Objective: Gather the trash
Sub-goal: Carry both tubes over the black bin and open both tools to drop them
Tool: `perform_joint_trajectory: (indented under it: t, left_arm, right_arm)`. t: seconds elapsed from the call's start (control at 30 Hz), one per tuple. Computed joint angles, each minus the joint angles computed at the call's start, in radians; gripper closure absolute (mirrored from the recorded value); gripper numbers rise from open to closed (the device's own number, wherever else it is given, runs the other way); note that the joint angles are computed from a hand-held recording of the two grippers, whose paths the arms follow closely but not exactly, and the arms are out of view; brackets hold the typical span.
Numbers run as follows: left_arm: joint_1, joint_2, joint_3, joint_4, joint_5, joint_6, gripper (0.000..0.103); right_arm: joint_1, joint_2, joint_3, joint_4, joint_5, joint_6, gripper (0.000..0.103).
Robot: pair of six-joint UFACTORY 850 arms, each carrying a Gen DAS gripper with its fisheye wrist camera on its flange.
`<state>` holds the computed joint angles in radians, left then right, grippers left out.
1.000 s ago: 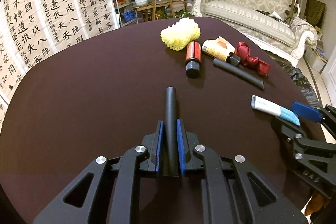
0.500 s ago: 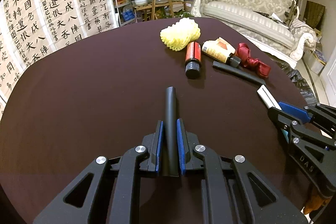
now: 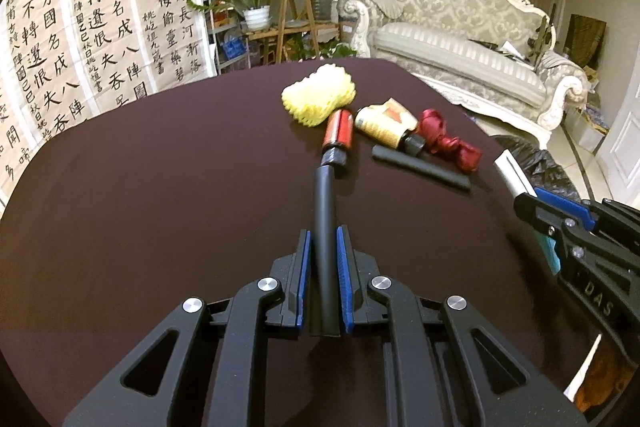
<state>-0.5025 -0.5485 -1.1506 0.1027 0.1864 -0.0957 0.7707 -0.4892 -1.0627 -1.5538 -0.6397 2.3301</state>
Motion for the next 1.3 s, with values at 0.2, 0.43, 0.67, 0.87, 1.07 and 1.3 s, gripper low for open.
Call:
perform_joint_trajectory:
  t: [0.2, 0.43, 0.67, 0.87, 1.07, 1.3]
  left_arm:
    - [-0.026, 0.000, -0.012, -0.017, -0.004, 0.020, 0.089]
    - [-0.069, -0.009, -0.039, -0.019, -0.010, 0.028, 0.089]
    - [-0.127, -0.043, -0.096, 0.021, -0.014, 0.003, 0.089]
    - [-0.168, -0.078, -0.155, 0.072, -0.025, -0.026, 0.089]
    - [-0.206, -0.141, -0.255, 0.116, -0.059, -0.053, 0.089]
    - [-0.242, -0.230, -0.390, 0.093, -0.123, -0.001, 0.089]
  right_arm:
    - [-0.015, 0.028, 0.048, -0.012, -0.020, 0.063, 0.087]
    - [-0.026, 0.063, 0.106, -0.026, -0.056, 0.123, 0.087]
    - [-0.048, 0.106, 0.177, 0.000, -0.113, 0.169, 0.087]
    - [-0.079, 0.135, 0.231, 0.024, -0.154, 0.187, 0.087]
    - [-0.136, 0.153, 0.275, 0.012, -0.158, 0.225, 0.087]
    - [-0.191, 0.149, 0.292, -0.027, -0.146, 0.269, 0.086]
